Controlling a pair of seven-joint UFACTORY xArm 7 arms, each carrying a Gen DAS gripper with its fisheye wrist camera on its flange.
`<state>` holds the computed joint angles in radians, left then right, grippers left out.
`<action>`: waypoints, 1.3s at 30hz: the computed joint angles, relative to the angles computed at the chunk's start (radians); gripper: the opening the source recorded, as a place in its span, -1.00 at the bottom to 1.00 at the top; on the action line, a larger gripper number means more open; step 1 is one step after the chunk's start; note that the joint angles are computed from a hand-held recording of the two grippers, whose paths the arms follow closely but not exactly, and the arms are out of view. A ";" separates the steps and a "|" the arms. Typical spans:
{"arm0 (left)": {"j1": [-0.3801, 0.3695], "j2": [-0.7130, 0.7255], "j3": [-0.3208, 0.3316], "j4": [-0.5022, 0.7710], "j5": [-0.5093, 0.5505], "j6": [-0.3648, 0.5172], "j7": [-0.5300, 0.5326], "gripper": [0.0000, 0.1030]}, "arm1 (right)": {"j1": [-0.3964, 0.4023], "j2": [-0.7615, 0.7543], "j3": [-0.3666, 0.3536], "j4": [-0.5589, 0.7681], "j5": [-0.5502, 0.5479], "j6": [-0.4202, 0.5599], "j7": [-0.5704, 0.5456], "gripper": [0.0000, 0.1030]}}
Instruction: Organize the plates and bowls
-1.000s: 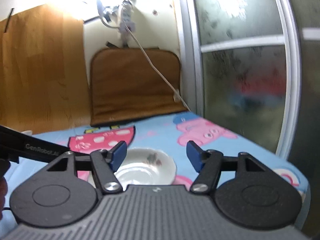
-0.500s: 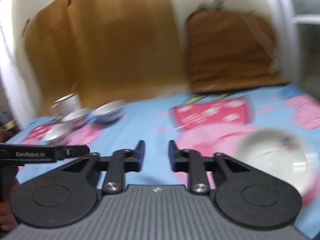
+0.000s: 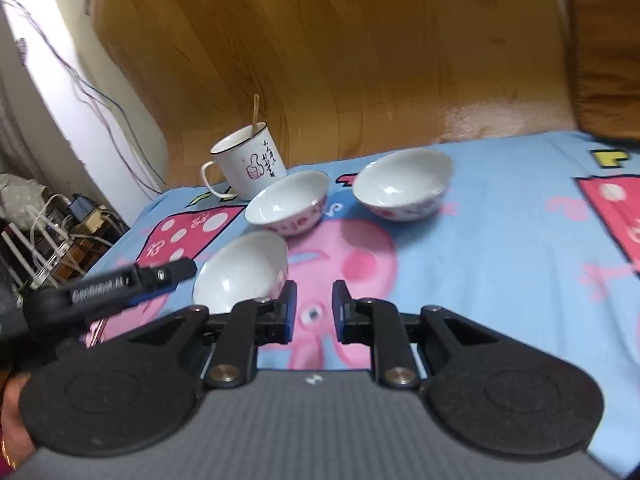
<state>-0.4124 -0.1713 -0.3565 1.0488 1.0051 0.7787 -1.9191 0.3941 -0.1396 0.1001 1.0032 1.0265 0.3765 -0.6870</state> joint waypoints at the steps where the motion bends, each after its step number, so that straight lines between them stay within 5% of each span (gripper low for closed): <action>1: 0.004 0.009 0.007 0.003 -0.002 -0.013 0.007 -0.02 | -0.001 0.044 0.010 0.043 -0.035 0.010 0.051 -0.55; 5: 0.002 0.066 0.029 0.025 -0.007 -0.066 0.037 -0.07 | -0.017 0.156 0.048 0.147 -0.108 0.047 0.162 -0.51; 8: -0.011 0.096 0.055 0.024 -0.044 -0.132 0.087 -0.65 | -0.033 0.176 0.071 0.154 -0.128 0.068 0.184 -0.67; 9: -0.014 0.099 0.059 0.021 -0.036 -0.155 0.080 -0.67 | -0.040 0.169 0.075 0.144 -0.104 0.078 0.166 -0.70; 19: -0.130 0.299 0.073 0.247 -0.045 -0.236 0.179 -0.70 | -0.044 -0.089 -0.027 -0.134 0.047 -0.040 0.019 -0.75; 25: -0.230 0.551 0.085 0.560 -0.134 -0.247 0.396 -0.69 | -0.059 -0.216 -0.131 -0.265 0.034 -0.119 0.045 -0.75; 32: -0.328 0.808 0.091 0.943 -0.284 -0.140 0.661 -0.68 | -0.052 -0.257 -0.225 -0.322 -0.045 -0.205 0.114 -0.71; 35: -0.371 0.880 0.121 1.065 -0.333 -0.058 0.727 -0.67 | -0.010 -0.245 -0.240 -0.337 -0.061 -0.308 0.129 -0.60; 39: -0.401 0.829 0.184 0.995 -0.352 -0.084 0.708 -0.49 | 0.151 -0.273 -0.342 -0.371 -0.051 -0.467 0.067 -0.25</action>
<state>-0.8136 0.6573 -0.1721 2.0435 0.6534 0.6946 -1.2116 0.5454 -0.4125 -0.2423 0.6324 0.9755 -0.0901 -0.6199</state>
